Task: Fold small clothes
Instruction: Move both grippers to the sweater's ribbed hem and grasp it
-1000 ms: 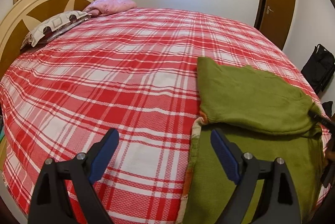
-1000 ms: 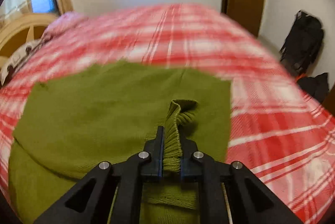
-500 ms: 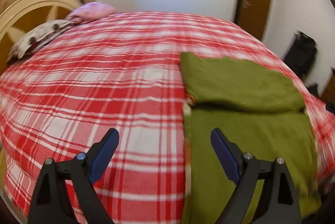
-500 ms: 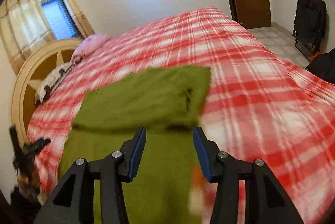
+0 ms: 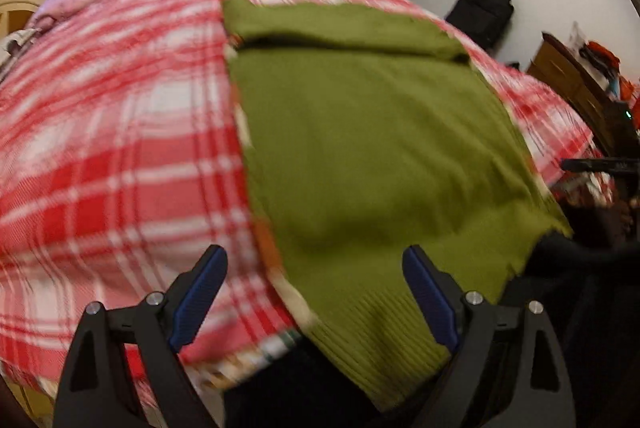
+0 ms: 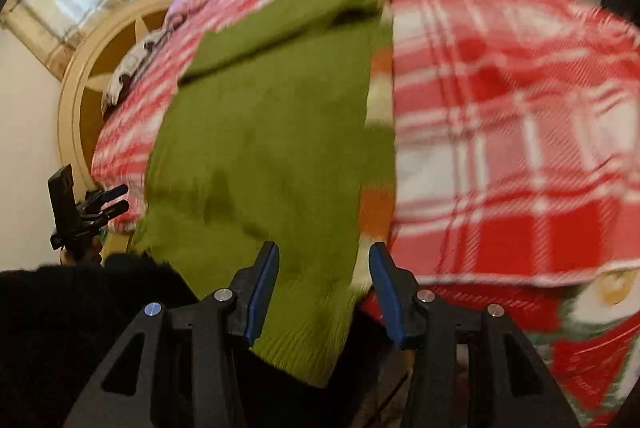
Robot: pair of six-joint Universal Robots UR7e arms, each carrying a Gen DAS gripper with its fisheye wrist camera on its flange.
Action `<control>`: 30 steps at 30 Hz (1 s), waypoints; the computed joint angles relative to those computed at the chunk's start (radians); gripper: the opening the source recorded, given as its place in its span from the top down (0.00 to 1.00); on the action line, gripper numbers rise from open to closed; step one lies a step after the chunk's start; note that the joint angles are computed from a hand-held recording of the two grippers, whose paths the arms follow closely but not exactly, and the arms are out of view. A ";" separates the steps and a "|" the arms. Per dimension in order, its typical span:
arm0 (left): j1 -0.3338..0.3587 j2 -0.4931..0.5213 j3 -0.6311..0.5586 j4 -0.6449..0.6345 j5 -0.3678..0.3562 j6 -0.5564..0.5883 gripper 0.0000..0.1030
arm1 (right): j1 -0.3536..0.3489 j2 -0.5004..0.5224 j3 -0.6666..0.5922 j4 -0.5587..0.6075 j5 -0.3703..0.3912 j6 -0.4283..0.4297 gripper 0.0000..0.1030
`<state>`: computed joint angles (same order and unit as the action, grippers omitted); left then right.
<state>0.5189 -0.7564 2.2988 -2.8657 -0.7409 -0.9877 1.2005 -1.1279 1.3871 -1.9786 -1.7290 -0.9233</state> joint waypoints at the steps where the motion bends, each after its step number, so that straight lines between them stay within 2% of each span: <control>1: -0.007 0.010 -0.003 0.012 -0.003 -0.015 0.11 | 0.000 0.004 0.003 0.007 -0.015 0.000 0.53; 3: -0.014 0.029 0.008 -0.026 -0.026 -0.040 0.11 | 0.003 0.011 0.005 0.035 -0.049 0.008 0.53; 7: -0.001 0.055 0.040 -0.133 -0.083 -0.106 0.11 | 0.006 -0.005 0.040 0.017 -0.111 -0.020 0.53; 9: 0.009 0.070 0.054 -0.200 -0.106 -0.127 0.11 | -0.004 -0.011 0.040 0.038 -0.110 -0.011 0.53; 12: 0.027 0.091 0.067 -0.298 -0.150 -0.120 0.12 | -0.030 0.002 0.000 0.144 -0.072 0.044 0.53; 17: 0.026 0.117 0.053 -0.354 -0.186 -0.065 0.20 | -0.037 0.022 0.002 0.180 -0.104 0.065 0.53; 19: 0.028 0.128 0.040 -0.353 -0.195 -0.049 0.33 | -0.041 0.032 -0.002 0.194 -0.096 0.086 0.53; 21: 0.039 0.142 0.036 -0.390 -0.227 -0.034 0.41 | -0.045 0.042 -0.003 0.206 -0.094 0.097 0.53; 23: 0.039 0.141 0.042 -0.399 -0.226 -0.033 0.44 | -0.046 0.046 0.005 0.203 -0.096 0.100 0.53; 24: 0.039 0.140 0.042 -0.403 -0.226 -0.029 0.52 | -0.047 0.046 0.007 0.202 -0.089 0.096 0.59; 25: 0.039 0.139 0.047 -0.412 -0.226 -0.029 0.65 | -0.051 0.047 0.005 0.214 -0.071 0.093 0.73; 27: 0.045 0.141 0.054 -0.442 -0.236 -0.029 0.81 | -0.056 0.046 0.001 0.224 -0.043 0.082 0.87; 28: 0.044 0.141 0.060 -0.454 -0.238 -0.030 0.85 | -0.054 0.039 0.013 0.203 -0.038 0.066 0.92; 30: 0.029 0.136 0.052 -0.418 -0.218 -0.024 0.90 | -0.054 0.035 0.007 0.213 -0.003 0.059 0.94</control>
<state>0.5479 -0.6207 2.3505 -3.2832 -0.9593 -1.0121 1.1461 -1.0928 1.3943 -1.7657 -1.7321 -0.8642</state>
